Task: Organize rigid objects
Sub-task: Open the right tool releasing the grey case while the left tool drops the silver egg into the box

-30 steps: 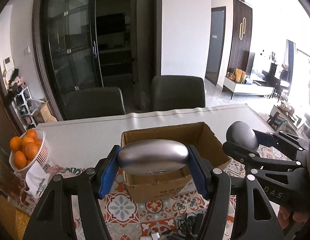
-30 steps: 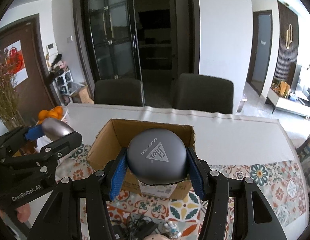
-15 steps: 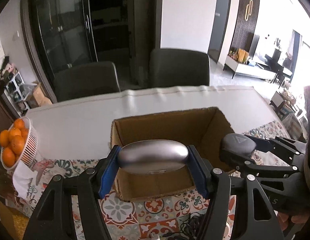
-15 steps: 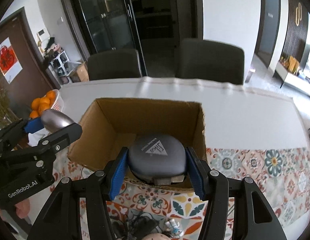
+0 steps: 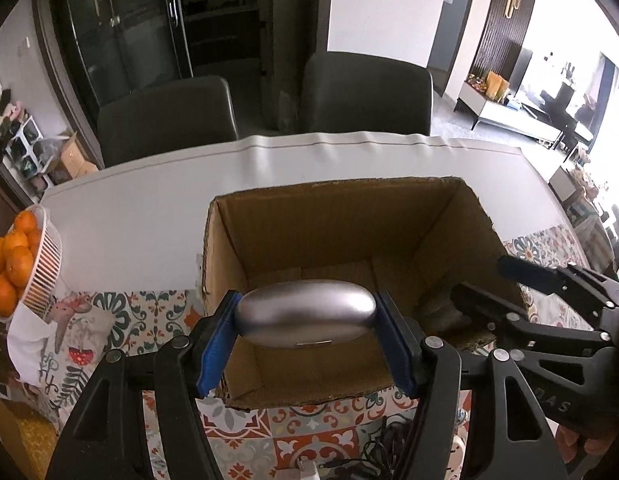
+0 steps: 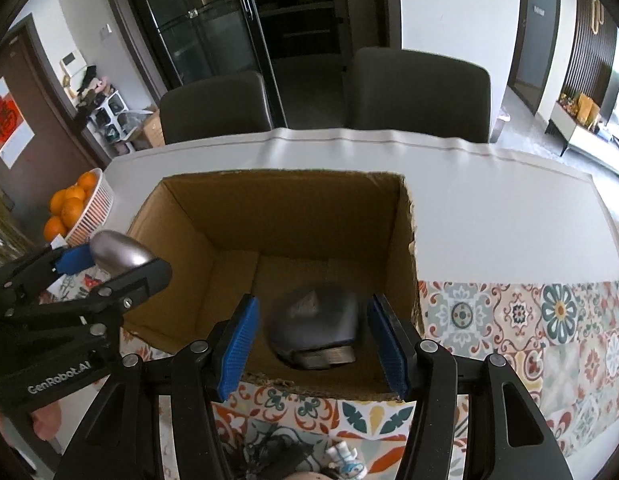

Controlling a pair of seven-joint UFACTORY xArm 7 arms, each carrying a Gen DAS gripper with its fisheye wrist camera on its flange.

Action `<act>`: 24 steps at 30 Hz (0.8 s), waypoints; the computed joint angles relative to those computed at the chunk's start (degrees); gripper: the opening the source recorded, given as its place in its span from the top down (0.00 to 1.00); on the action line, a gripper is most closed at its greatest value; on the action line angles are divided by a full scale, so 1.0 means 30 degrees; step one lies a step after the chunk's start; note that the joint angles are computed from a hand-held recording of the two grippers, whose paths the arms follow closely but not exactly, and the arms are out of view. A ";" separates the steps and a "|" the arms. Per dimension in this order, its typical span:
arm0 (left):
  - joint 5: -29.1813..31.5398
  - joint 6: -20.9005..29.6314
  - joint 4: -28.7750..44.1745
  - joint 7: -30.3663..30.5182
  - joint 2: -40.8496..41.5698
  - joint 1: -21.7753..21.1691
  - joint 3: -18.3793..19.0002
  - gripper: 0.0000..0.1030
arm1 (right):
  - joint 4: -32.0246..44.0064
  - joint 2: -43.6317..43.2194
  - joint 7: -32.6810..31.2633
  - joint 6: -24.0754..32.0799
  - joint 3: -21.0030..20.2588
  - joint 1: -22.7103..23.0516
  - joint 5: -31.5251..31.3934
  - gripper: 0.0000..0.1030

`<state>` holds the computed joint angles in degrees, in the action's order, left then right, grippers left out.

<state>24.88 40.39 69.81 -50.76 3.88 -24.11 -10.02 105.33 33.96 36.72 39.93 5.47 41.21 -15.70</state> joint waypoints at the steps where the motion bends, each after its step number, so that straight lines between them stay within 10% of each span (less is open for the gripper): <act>1: -0.0103 0.0068 0.0028 0.0027 0.0031 0.0007 0.0000 0.37 | 0.0071 -0.0010 0.0142 0.0071 -0.0151 0.0151 -0.0222 0.39; 24: 0.6518 0.4283 -0.2128 -0.6571 -0.4193 -0.0287 -0.2516 0.02 | -0.5000 -0.4928 0.6302 -0.0307 -0.0414 0.1553 -0.7645 0.23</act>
<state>44.43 53.24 63.42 -70.47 -8.70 -24.97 -17.57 90.33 19.18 55.62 39.01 4.22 45.86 -38.63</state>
